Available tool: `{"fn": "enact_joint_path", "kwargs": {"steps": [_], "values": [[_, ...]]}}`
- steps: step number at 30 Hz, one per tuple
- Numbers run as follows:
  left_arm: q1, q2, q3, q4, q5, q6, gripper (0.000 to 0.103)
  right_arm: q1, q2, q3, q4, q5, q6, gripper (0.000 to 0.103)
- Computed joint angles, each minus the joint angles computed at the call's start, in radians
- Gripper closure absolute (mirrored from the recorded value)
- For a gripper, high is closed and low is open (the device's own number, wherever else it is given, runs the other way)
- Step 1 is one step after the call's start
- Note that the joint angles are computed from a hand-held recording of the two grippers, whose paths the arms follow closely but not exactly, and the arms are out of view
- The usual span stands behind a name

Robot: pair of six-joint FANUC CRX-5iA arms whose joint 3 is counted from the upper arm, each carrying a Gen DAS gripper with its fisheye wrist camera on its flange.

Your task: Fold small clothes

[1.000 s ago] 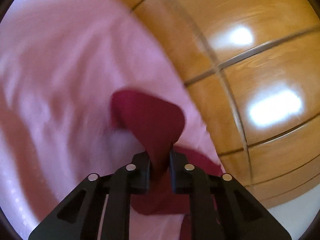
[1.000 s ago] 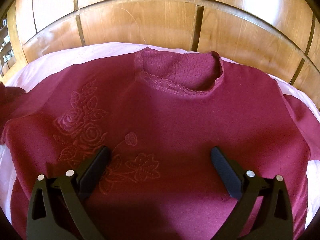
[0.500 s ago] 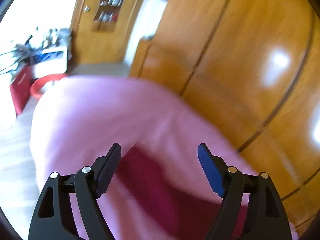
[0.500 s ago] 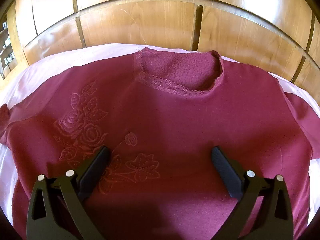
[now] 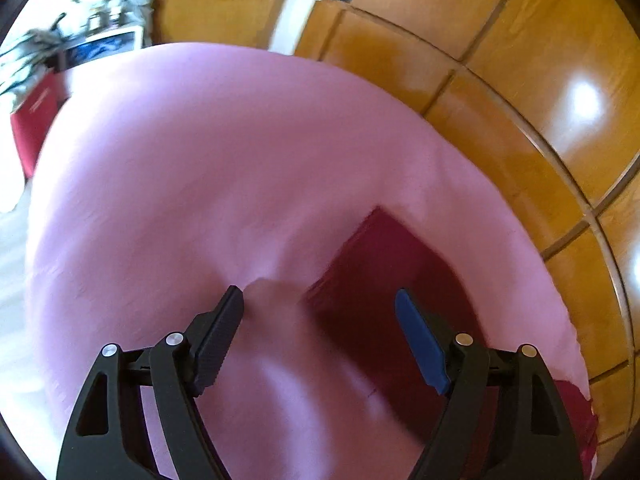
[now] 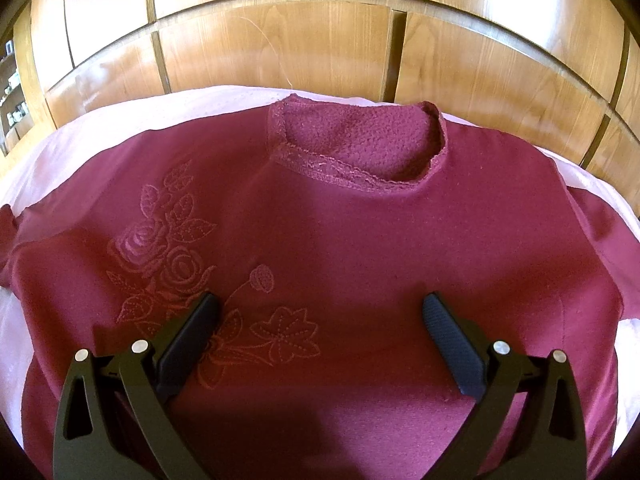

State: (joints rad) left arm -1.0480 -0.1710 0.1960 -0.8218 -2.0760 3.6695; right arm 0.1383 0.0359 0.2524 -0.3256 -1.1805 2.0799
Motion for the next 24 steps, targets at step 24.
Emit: {"fn": "enact_joint_path", "kwargs": {"steps": [24], "values": [[-0.162,0.280,0.362,-0.108,-0.221,-0.098,0.059,-0.003,-0.001,-0.002,-0.006,-0.001,0.000,0.002]]}}
